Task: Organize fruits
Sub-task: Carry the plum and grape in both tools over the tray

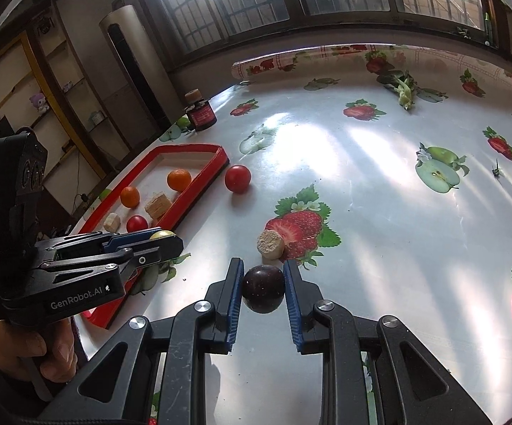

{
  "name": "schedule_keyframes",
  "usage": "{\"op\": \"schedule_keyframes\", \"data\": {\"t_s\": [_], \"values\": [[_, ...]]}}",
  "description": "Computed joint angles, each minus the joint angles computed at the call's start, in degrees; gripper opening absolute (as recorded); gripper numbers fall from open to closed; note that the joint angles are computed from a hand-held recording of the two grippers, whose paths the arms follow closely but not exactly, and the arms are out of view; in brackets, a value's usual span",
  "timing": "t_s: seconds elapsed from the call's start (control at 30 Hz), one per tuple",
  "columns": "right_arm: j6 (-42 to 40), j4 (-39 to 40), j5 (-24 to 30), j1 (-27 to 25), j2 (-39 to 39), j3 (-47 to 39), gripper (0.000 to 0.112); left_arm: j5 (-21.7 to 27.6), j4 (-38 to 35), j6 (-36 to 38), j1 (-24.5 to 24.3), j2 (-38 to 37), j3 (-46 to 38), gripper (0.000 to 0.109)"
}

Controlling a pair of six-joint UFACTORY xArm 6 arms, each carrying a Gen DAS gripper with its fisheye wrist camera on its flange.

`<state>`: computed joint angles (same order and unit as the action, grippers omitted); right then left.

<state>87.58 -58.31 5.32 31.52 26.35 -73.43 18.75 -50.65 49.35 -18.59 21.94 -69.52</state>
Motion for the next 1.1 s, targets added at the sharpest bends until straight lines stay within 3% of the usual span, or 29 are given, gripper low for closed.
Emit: {"op": "schedule_keyframes", "data": {"t_s": [0.57, 1.1], "values": [[-14.9, 13.3, 1.8, 3.1, 4.3, -6.6, 0.023, -0.5, -1.2, 1.2, 3.0, -2.3, 2.1, 0.023], [-33.2, 30.5, 4.0, 5.9, 11.4, -16.5, 0.023, 0.3, -0.9, 0.6, 6.5, -1.9, 1.2, 0.023]]}}
